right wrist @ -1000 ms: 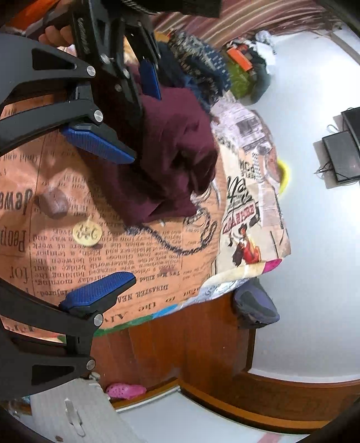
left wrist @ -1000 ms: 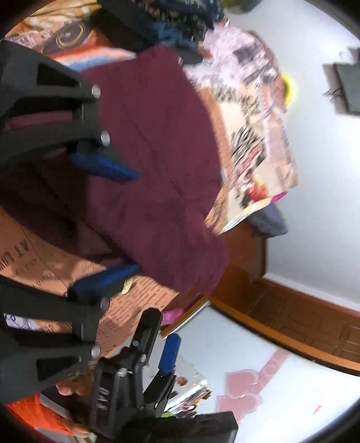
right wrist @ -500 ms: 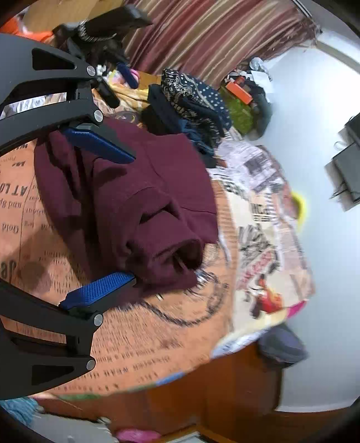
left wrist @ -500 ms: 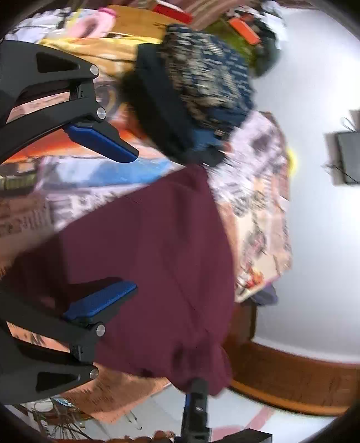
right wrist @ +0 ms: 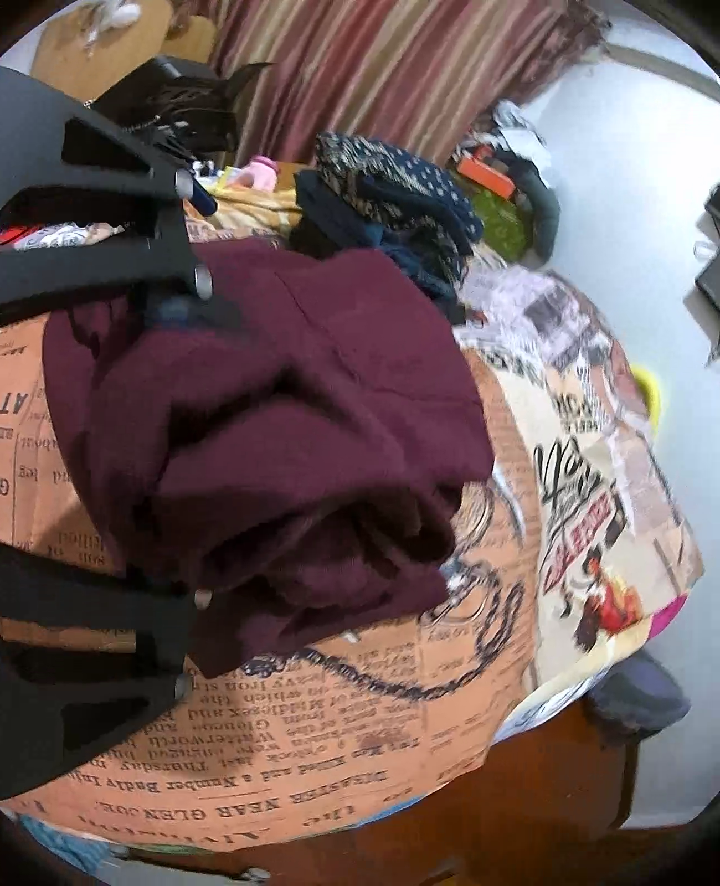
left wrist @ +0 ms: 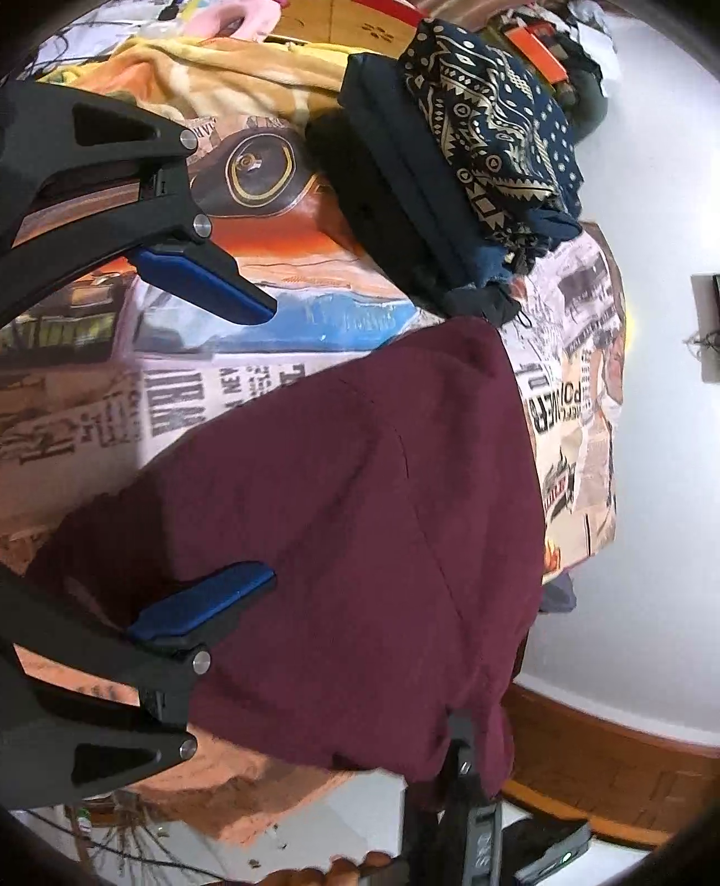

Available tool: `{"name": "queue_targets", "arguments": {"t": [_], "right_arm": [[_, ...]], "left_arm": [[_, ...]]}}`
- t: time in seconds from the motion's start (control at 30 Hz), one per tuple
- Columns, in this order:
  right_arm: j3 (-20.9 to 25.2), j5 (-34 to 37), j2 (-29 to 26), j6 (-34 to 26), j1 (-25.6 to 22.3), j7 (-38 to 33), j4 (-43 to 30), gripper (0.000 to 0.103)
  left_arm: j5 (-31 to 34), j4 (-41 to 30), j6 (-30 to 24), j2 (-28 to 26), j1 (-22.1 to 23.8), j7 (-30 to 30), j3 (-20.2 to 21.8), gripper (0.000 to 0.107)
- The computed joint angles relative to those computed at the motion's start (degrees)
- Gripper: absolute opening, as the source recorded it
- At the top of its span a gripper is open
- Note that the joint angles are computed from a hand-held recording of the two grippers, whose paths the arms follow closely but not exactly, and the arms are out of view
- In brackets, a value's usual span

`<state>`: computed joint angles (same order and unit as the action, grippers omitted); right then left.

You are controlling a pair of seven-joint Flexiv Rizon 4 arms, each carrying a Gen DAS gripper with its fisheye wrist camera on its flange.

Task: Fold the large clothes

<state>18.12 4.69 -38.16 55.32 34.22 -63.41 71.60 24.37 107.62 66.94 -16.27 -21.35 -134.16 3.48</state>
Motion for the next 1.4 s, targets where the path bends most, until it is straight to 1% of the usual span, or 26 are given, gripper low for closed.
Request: {"name": "queue_targets", "arguments": {"t": [0.03, 0.1, 0.2, 0.27, 0.33, 0.4, 0.57, 0.67, 0.7, 0.77, 0.8, 0.83, 0.87, 0.93, 1.0, 1.03, 1.1, 1.17, 1.23, 1.27, 1.3, 1.37, 1.4], "right_arm": [[0.1, -0.2, 0.3, 0.4, 0.1, -0.5, 0.2, 0.033], [0.6, 0.2, 0.9, 1.3, -0.2, -1.3, 0.2, 0.027], [0.8, 0.1, 1.7, 2.5, -0.1, -2.8, -0.4, 0.022], [0.4, -0.7, 2.5, 3.9, 0.4, -3.6, -0.4, 0.021], [0.1, -1.4, 3.0, 4.9, 0.7, -4.1, -0.1, 0.021], [0.0, -1.7, 3.4, 5.3, 0.6, -4.5, 0.8, 0.021], [-0.2, -0.8, 3.2, 3.0, -1.2, -3.2, 3.8, 0.021], [1.6, 2.2, 2.2, 1.8, -3.9, -4.9, 4.3, 0.022], [2.2, 3.2, 1.9, 1.5, -4.6, -5.7, 4.2, 0.024], [1.7, 3.1, 2.1, 2.3, -4.5, -6.4, 5.1, 0.029], [0.8, 2.2, 2.5, 2.8, -3.8, -6.1, 5.7, 0.035], [-0.7, 0.3, 3.0, 3.1, -2.7, -5.2, 6.6, 0.044], [-2.7, -2.3, 3.6, 3.2, -1.1, -3.4, 7.6, 0.05], [-6.2, -7.9, 4.9, 4.0, 1.5, 0.1, 10.2, 0.07], [-7.3, -11.6, 5.4, 5.0, 2.2, 1.6, 11.7, 0.076], [-6.9, -12.3, 5.4, 5.2, 1.8, 1.7, 12.0, 0.079], [-5.9, -12.5, 5.3, 5.3, 0.7, 1.8, 12.3, 0.082], [-4.2, -10.8, 4.9, 5.7, -0.9, 1.7, 12.3, 0.087], [-1.4, -7.0, 3.9, 5.3, -3.4, 0.6, 11.3, 0.092], [0.3, -4.6, 3.3, 4.9, -4.8, -0.4, 10.5, 0.093], [1.6, -2.4, 2.8, 4.6, -5.9, -1.2, 9.9, 0.095], [4.8, 3.1, 1.5, 3.6, -8.6, -3.7, 8.0, 0.095], [5.9, 5.5, 0.9, 3.1, -9.6, -4.8, 7.2, 0.095]], "left_arm": [[0.3, 0.5, 0.2, 0.7, -0.2, 0.3, -0.1, 0.088], [1.1, 1.1, 0.0, 1.9, -0.7, 0.3, -0.4, 0.088], [0.9, 2.4, 0.6, 3.0, -0.7, 1.2, -1.5, 0.088], [1.3, 2.3, -0.3, 2.9, -1.0, 2.1, -2.1, 0.088], [3.9, 0.5, -3.3, 1.9, -2.4, 1.1, -1.9, 0.088], [3.8, -0.3, -5.0, 0.8, -2.5, 1.1, -2.3, 0.088], [-2.8, 2.6, -1.9, -0.1, -0.1, 3.6, -3.2, 0.088], [-4.4, 3.6, -1.5, 0.6, 0.0, 5.0, -2.9, 0.088], [-4.3, 3.7, -1.8, 0.9, -0.1, 5.1, -2.6, 0.088], [-3.3, 3.8, -2.7, 1.8, -0.6, 4.6, -2.1, 0.088], [-2.9, 4.0, -2.8, 2.3, -0.6, 4.1, -1.9, 0.088], [-2.6, 4.3, -2.5, 3.0, -0.5, 3.5, -1.7, 0.088], [-2.3, 4.5, -2.2, 3.3, -0.3, 2.8, -1.6, 0.088], [-0.5, 4.6, -1.8, 4.3, -0.2, -0.3, -0.9, 0.088], [1.7, 3.8, -2.7, 4.8, -0.1, -3.6, -0.5, 0.088], [2.7, 3.3, -2.9, 4.9, 0.2, -5.4, -0.2, 0.088], [2.8, 2.6, -3.1, 4.5, 1.3, -6.6, -0.5, 0.088], [2.2, 2.6, -0.6, 3.7, 2.5, -7.3, -0.7, 0.088], [2.7, 2.2, 2.6, 2.4, 2.8, -9.9, 0.1, 0.088], [0.5, 2.4, 4.3, 1.3, 3.8, -9.4, -0.4, 0.088], [-3.1, 3.3, 6.5, 0.4, 5.3, -7.2, -1.6, 0.088], [-12.9, 5.6, 11.5, -2.0, 9.5, -0.6, -6.0, 0.088], [-16.1, 6.0, 12.4, -3.0, 10.5, 1.5, -7.4, 0.088]]}}
